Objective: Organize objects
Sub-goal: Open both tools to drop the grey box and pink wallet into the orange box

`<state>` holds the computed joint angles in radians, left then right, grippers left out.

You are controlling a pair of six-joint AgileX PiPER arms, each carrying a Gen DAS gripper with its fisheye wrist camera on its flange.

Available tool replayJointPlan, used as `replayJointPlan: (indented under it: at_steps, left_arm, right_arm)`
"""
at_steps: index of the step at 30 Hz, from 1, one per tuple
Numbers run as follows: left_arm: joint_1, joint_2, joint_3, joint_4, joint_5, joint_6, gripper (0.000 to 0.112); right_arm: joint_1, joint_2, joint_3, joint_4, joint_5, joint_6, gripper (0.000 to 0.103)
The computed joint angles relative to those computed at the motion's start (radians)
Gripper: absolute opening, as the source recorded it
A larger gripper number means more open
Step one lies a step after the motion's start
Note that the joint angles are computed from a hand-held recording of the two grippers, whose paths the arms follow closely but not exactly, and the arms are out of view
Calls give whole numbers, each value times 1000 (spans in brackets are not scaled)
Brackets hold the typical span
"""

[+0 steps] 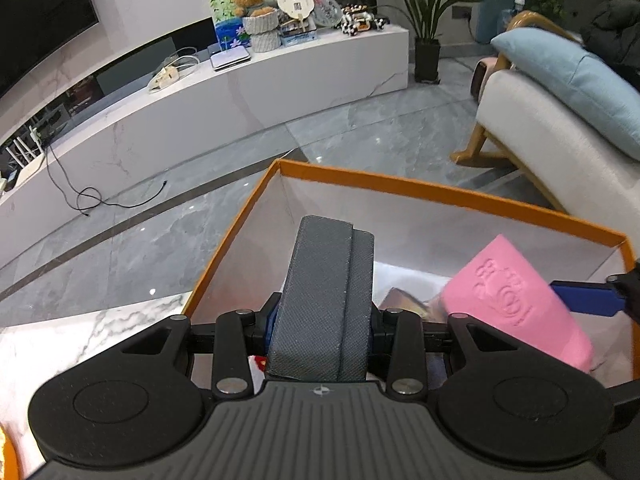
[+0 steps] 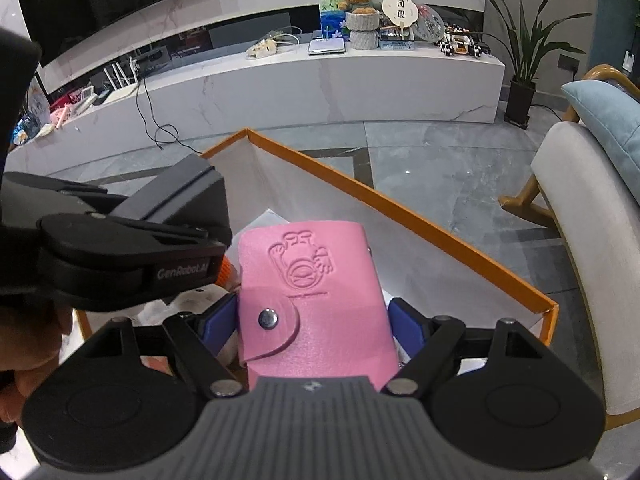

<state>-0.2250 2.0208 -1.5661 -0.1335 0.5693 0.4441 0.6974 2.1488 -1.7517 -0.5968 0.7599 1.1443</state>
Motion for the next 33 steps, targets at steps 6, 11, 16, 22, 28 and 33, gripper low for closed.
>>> replayJointPlan:
  at_steps: [6,11,16,22,28,33]
  left_arm:
    - [7,9,-14,24,15,-24,43]
    - [13,23,-42,30,37,-30,43]
    - [10,21,-40,47,20,-44,50]
    - [17,14,-43,19,19,-6,60]
    - [26,6,-39,-3,11,10,60]
    - [41,-11,-24,-34,3,46,60]
  right_arm:
    - [-8,8,3,7,13,1,82]
    - [-4,9,2,2,7,2,82]
    - [-4,17,-13,20,16,-21,83]
    - [0,23,-22,11,36,-11,83]
    - [13,-6,24,-86,4,90,90]
    - [23,-45,69,-167,-33,177,91]
